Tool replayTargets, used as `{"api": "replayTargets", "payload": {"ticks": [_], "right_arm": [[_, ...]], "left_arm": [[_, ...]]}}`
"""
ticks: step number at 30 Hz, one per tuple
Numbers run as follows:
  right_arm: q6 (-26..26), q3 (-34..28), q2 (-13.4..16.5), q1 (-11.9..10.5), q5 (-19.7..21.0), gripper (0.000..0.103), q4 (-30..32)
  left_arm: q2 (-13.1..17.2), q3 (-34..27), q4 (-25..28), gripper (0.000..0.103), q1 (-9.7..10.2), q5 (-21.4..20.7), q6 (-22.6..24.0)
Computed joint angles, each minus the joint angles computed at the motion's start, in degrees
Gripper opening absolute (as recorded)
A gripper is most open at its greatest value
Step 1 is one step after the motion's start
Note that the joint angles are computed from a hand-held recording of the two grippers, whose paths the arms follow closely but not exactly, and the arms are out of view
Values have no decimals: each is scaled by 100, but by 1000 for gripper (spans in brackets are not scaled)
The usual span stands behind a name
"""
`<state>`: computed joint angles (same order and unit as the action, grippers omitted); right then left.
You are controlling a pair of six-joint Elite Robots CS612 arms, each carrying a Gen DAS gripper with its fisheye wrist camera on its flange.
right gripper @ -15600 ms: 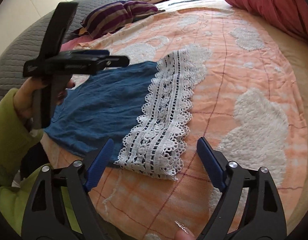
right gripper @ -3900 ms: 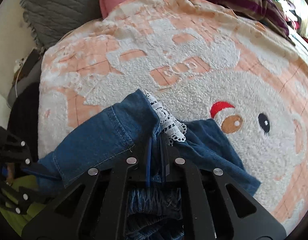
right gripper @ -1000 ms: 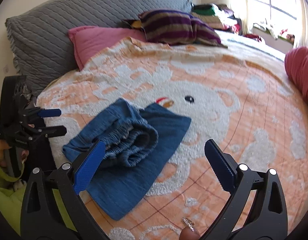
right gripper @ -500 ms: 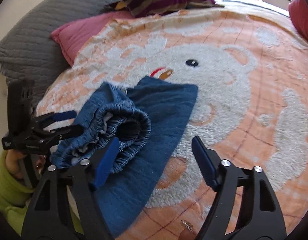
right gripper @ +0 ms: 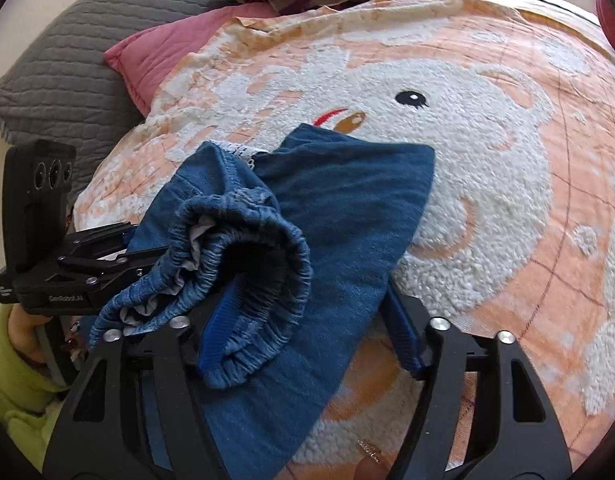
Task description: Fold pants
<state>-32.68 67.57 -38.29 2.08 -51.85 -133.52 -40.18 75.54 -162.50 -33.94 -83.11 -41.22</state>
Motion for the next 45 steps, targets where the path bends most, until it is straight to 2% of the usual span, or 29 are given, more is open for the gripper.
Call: {"api": "replayTargets", "payload": {"ticks": [2,5,11,18,30,36,42,43,45], "right_arm": [[-33,110,-59,16,64,25,-184],[-50,307,-161,49,-70,19,-731],[-163,285,-188,66,43,15,-1013],[-23,-161,34,131,126,14,-1292],[464,-1192,587,231,-43,14,-1185],[445,-1454,768,290,-328,14,-1041],[440,-1476,835,345,-853,18,-1125],[478,-1479,841,348,-964,18,-1138],[570,-1517,863,336,-1061,30,-1058]], "left_arm": [[-24,15,-30,42,-34,106,48],[-54,-1,-8,37,-72,252,87],[-104,19,-95,33,-43,239,48],[-19,-269,-31,31,21,448,116],[365,-1156,368,31,170,848,419],[531,-1375,560,31,225,876,423],[610,-1374,685,32,284,812,211],[612,-1353,674,35,294,798,166],[610,-1320,659,36,302,791,126]]}}
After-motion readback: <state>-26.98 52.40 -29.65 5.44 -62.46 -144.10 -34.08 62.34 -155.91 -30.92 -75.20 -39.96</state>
